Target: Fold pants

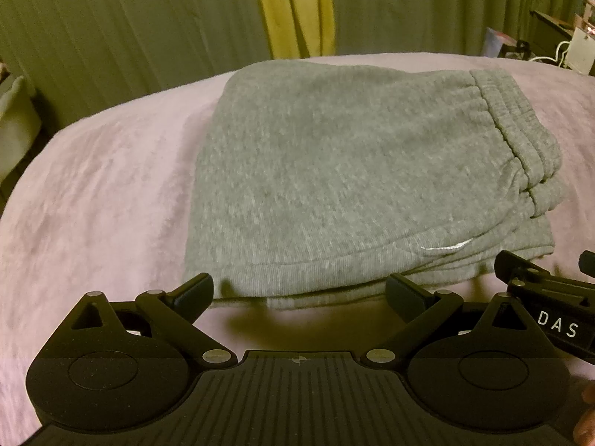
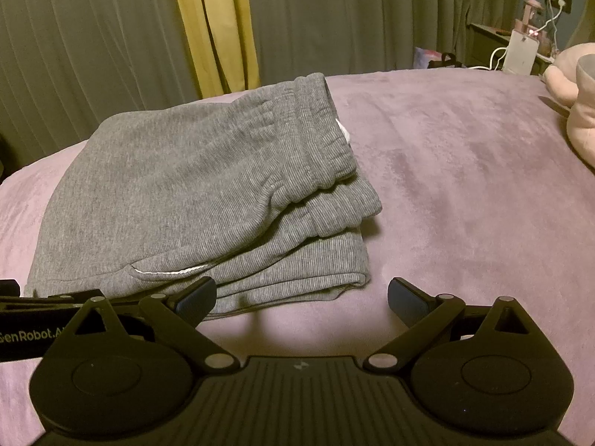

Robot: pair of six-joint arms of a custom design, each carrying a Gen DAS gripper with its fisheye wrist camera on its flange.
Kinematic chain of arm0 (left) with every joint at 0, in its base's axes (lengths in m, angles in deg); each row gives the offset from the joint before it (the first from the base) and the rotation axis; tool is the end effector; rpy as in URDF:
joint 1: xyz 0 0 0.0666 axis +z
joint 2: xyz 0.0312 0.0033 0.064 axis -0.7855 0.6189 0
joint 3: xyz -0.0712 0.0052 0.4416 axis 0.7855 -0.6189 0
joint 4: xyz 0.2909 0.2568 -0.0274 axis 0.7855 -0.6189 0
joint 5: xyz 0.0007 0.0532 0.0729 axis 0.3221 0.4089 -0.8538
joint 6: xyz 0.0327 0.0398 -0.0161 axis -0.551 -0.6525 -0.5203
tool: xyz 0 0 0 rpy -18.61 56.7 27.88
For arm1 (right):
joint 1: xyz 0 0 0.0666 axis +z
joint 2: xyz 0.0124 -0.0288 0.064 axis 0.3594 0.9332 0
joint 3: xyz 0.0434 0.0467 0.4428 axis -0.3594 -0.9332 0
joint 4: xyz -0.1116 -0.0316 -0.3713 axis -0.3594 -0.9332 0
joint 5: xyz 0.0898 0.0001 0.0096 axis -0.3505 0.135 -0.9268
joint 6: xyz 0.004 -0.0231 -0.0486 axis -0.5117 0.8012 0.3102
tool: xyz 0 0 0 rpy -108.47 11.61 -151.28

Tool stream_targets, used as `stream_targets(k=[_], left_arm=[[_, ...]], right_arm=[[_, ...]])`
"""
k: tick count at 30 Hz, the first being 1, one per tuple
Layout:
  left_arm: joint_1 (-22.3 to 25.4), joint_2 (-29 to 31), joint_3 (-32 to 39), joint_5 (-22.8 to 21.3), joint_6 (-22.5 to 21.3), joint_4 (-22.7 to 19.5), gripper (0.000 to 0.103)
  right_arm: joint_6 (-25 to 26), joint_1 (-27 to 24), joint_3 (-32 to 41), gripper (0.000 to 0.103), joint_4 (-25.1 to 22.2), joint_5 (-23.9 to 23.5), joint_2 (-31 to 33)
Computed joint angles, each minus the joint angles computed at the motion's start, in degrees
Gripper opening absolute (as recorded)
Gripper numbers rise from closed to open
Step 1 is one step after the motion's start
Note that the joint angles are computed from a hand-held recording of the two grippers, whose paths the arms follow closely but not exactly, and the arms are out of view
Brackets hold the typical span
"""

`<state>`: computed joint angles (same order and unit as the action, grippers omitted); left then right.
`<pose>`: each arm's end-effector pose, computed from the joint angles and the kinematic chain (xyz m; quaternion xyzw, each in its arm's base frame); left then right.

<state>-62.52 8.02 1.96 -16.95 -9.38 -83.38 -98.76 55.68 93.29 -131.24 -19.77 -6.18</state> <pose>0.4710 -0.0804 0.4138 0.0240 0.9533 0.0932 0.2863 0.3701 0.2440 0.4553 0.0330 0.9432 0.0738 0.3223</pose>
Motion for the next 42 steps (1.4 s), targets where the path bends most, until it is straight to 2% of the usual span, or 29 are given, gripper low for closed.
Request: stream_targets(k=[42], left_arm=[[0.2, 0.5, 0.9, 0.4, 0.2, -0.9, 0.102]], right_arm=[[0.6, -0.1, 0.2, 0.099, -0.4, -0.3, 0.2]])
